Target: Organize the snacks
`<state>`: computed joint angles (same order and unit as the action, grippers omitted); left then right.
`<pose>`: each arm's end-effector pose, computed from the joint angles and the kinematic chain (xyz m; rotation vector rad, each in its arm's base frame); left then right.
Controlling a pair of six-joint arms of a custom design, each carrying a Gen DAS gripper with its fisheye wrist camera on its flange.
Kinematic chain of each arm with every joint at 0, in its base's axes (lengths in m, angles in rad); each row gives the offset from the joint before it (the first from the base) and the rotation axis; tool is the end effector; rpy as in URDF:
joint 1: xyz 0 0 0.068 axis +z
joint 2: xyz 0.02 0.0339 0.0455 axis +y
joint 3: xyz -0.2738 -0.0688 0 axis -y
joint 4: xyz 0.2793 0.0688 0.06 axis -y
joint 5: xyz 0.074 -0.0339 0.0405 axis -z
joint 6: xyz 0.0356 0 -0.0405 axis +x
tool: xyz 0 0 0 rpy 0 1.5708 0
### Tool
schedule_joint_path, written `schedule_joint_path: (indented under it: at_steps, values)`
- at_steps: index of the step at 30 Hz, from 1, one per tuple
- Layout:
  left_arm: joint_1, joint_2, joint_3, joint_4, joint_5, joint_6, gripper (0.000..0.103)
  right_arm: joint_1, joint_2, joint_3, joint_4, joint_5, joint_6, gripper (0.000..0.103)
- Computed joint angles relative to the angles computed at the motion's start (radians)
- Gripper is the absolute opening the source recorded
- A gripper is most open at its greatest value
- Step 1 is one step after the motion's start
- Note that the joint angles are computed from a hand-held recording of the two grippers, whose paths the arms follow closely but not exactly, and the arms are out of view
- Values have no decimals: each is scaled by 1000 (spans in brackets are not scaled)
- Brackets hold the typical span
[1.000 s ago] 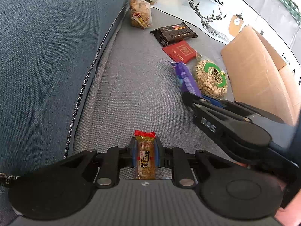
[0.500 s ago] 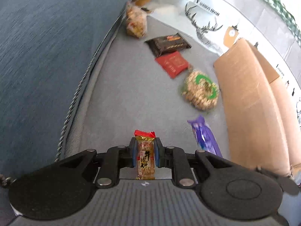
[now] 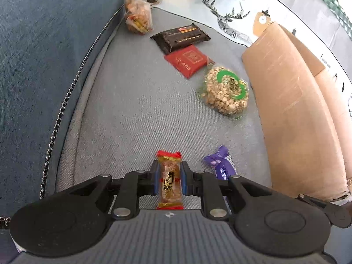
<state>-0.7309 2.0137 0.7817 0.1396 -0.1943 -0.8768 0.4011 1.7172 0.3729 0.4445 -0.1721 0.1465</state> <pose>0.2554 -0.2198 0.0207 -0.2568 2.6465 -0.2870 0.2268 0.1028 0.0403 -0.3927 2.4750 0.4442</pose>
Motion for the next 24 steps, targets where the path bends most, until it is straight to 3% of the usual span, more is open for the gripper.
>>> schedule_joint_path:
  at_steps: [2,6,15,24]
  values:
    - [-1,-3,-6,3,-2,-3,20,-2,3,2,-2,-4,-2,31]
    - [-13,-12,-13,-1,-25,4,20,-1,6,1,13,7,-2,40]
    - [0,-8,-16,5,16,-2,30,-14,31,19,7,1,-3,40]
    - [-2,-11,-19,6,19,-9,31,-15,30,21,2,5,-1,40]
